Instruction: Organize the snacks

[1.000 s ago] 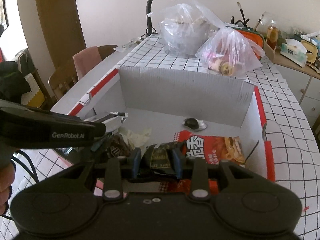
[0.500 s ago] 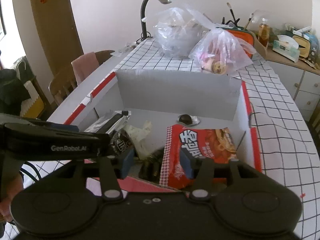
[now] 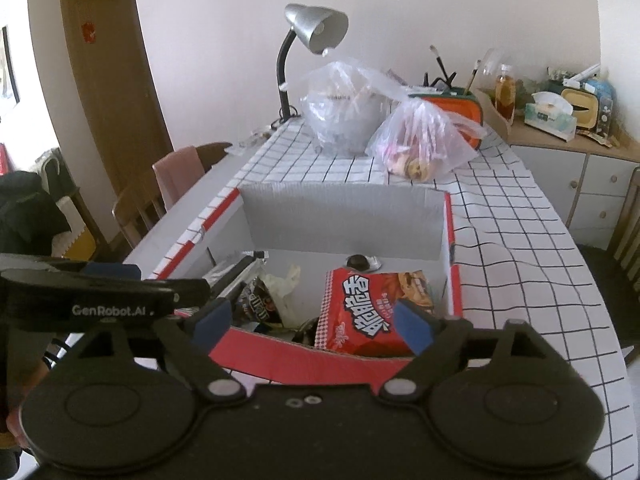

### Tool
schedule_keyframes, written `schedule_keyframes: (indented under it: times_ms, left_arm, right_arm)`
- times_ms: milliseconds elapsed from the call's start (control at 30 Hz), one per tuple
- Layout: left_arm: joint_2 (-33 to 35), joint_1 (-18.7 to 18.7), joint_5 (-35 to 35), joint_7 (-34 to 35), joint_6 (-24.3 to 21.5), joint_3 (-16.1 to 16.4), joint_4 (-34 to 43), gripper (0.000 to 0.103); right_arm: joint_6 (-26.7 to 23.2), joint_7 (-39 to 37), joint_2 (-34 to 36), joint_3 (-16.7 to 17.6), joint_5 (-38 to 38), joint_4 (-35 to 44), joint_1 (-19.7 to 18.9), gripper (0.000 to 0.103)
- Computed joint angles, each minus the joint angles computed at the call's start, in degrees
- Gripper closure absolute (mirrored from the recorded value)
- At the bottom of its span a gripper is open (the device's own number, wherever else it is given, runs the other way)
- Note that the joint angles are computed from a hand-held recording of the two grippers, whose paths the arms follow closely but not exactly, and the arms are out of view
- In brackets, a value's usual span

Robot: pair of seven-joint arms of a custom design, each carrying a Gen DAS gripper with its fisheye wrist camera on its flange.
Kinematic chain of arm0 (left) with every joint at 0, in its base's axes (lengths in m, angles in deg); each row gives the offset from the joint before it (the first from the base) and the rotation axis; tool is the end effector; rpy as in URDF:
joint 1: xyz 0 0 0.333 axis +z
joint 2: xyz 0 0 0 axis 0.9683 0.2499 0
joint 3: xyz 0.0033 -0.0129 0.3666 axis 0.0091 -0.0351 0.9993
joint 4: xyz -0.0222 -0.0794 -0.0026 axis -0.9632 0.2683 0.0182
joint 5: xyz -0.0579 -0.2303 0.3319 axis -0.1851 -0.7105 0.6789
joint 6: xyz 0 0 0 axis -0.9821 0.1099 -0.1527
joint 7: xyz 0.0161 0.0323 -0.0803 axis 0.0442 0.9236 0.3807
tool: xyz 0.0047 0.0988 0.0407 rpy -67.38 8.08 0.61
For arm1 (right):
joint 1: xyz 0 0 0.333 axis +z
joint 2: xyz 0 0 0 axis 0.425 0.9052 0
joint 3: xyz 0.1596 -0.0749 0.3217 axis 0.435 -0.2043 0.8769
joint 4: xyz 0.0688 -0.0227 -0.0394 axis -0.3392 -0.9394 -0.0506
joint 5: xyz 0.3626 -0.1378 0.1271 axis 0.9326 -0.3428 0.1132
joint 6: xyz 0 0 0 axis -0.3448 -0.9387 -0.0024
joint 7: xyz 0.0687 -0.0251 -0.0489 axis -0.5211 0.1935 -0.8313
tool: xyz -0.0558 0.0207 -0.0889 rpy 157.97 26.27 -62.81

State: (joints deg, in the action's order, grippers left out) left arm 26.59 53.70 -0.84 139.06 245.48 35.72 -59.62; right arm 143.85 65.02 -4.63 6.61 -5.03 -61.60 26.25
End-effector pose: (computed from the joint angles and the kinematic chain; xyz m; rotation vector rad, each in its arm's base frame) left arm 0.6930 -0.2324 0.3860 -1.6708 1.9165 -0.8836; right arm 0.6609 0.1589 0.3901 -1.6825 1.5121 -0.5618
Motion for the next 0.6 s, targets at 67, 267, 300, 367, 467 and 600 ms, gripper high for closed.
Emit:
schedule_keyframes:
  times_ms: [67, 267, 300, 367, 467, 600]
  left_arm:
    - [-1.11, -1.03, 0.42, -0.37, 1.16, 0.90, -1.58, 0.023]
    - [-4.59, -3.18, -0.48, 0.52, 5.61, 2.47, -7.01, 0.015]
    - [-5.05, -3.93, -0.95, 0.91, 6.26, 3.10, -7.86, 0.015]
    - [-6.00, -5.67, -2.10, 1.91, 7.21, 4.52, -9.50, 0.014]
    - [-7.45, -8.22, -4.02, 3.60, 8.23, 6.46, -11.81, 0.014]
    - [-9.64, -5.00, -6.12, 6.41, 10.14, 2.00, -14.91, 0.002]
  right_arm:
    - [1.15, 0.67, -0.98, 1.89, -0.88, -1.50, -2.13, 0.009]
    - [4.20, 5.63, -4.05, 4.89, -6.01, -5.97, -6.71, 0.000]
    - [4.58, 6.72, -4.59, 4.98, -7.03, -6.67, -7.17, 0.000]
    - [5.14, 9.24, -5.48, 5.79, -9.79, -7.90, -8.77, 0.000]
    - [5.58, 12.60, -6.62, 6.06, -13.63, -9.25, -10.18, 0.000]
    - [6.83, 16.92, -8.26, 5.40, -18.37, -11.26, -10.89, 0.000]
